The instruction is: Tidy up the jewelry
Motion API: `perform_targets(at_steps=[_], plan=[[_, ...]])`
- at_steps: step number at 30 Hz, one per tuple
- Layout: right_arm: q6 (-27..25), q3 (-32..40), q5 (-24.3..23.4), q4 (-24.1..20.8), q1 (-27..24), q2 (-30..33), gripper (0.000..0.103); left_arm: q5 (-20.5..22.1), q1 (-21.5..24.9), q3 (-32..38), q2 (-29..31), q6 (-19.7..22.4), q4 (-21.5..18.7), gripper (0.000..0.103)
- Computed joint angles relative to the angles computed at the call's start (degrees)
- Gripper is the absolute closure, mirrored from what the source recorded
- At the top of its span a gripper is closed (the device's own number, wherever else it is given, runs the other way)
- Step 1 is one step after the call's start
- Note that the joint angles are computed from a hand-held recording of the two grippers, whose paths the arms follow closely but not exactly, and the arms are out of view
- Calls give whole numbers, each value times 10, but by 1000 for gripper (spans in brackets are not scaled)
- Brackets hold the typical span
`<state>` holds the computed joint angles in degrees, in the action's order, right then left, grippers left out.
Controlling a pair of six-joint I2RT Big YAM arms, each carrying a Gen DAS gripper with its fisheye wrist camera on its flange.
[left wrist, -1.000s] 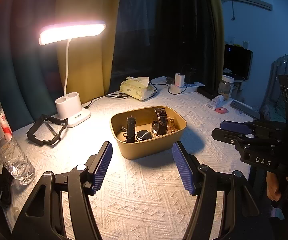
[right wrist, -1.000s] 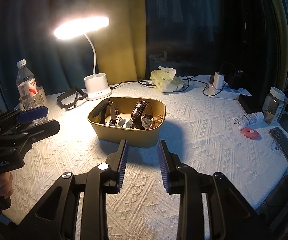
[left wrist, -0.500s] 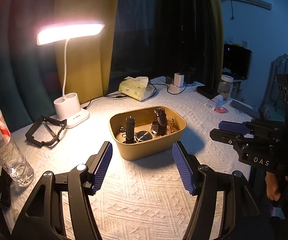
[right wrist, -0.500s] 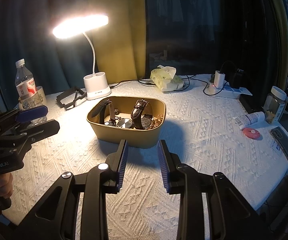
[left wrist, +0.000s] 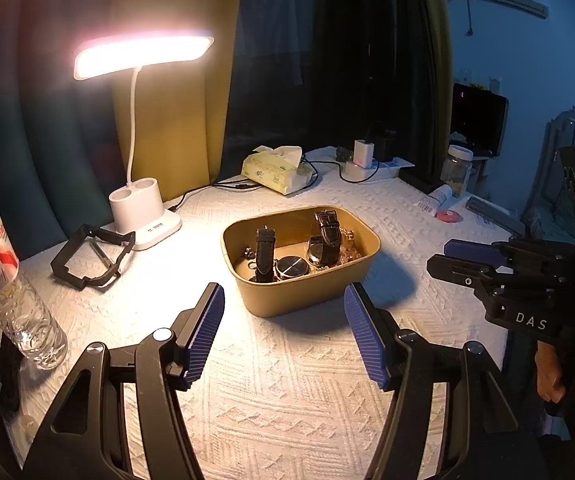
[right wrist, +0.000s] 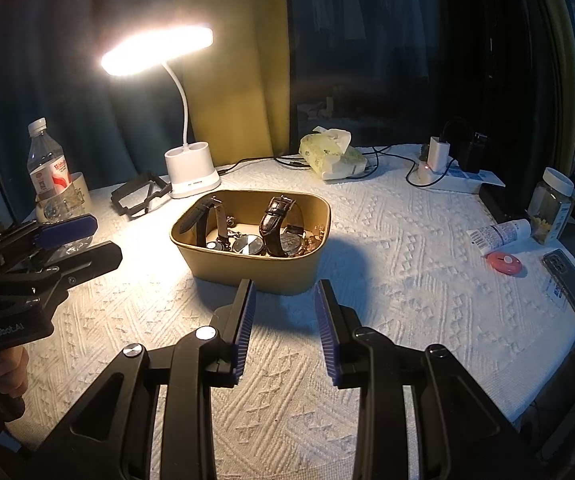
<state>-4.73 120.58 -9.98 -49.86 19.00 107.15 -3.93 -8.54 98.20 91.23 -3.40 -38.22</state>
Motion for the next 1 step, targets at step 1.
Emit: perform_targets(at_steps=[1], plan=[[0, 0, 0, 0, 0, 0, 73, 4, 1, 2, 1, 1, -3, 37]])
